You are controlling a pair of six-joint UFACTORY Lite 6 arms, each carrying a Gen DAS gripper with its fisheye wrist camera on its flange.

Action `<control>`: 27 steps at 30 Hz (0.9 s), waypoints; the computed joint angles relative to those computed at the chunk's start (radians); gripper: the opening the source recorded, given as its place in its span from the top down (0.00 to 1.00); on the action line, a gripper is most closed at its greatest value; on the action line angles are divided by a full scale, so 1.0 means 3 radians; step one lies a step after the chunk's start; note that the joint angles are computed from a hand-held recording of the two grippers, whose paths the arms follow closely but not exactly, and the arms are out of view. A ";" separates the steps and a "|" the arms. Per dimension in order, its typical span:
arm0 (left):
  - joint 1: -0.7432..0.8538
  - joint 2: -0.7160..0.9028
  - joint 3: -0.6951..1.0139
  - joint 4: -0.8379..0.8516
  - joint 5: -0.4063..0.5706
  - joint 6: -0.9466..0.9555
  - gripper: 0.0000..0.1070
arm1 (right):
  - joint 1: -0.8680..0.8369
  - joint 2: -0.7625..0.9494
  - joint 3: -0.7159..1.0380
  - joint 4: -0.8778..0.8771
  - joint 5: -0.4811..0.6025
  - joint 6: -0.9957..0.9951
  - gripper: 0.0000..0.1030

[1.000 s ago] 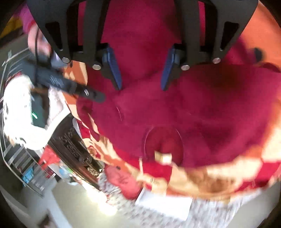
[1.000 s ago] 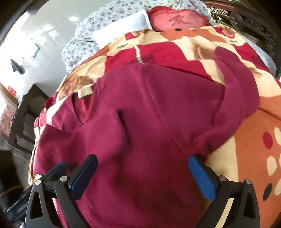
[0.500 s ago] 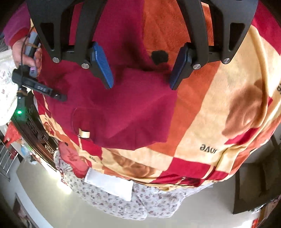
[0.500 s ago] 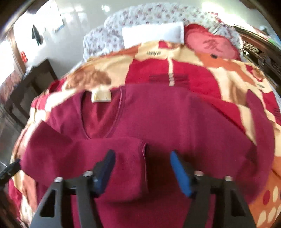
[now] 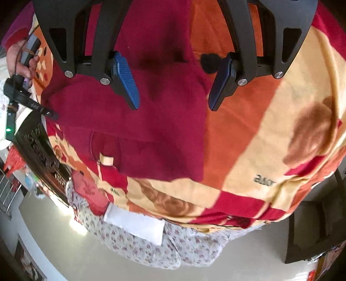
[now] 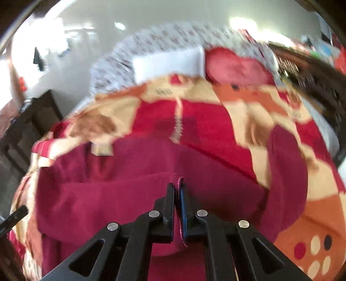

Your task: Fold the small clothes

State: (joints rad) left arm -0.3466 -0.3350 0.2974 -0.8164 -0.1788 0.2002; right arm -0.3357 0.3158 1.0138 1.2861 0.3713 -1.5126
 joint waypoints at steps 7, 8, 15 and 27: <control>0.0112 0.0693 0.0357 0.0090 -0.0139 -0.0028 0.38 | -0.0106 -0.0119 -0.0149 0.0542 -0.0270 -0.0521 0.96; 0.0162 0.0814 0.0424 0.0273 -0.0128 -0.0190 0.38 | -0.0116 -0.0091 -0.0119 0.0429 -0.0250 -0.0418 0.96; 0.0314 0.1385 0.0768 0.0544 -0.0160 -0.0464 0.38 | -0.0312 0.0004 0.0078 -0.0173 0.0109 0.0264 0.92; 0.0224 0.1770 0.1052 -0.0072 -0.0255 0.0132 0.38 | -0.0144 0.0378 0.0169 0.0445 0.0113 -0.0427 0.93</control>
State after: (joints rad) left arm -0.2793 0.1959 0.6129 -0.8379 -0.2553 0.2397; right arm -0.3790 0.4292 1.0644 1.4195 0.4052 -1.6408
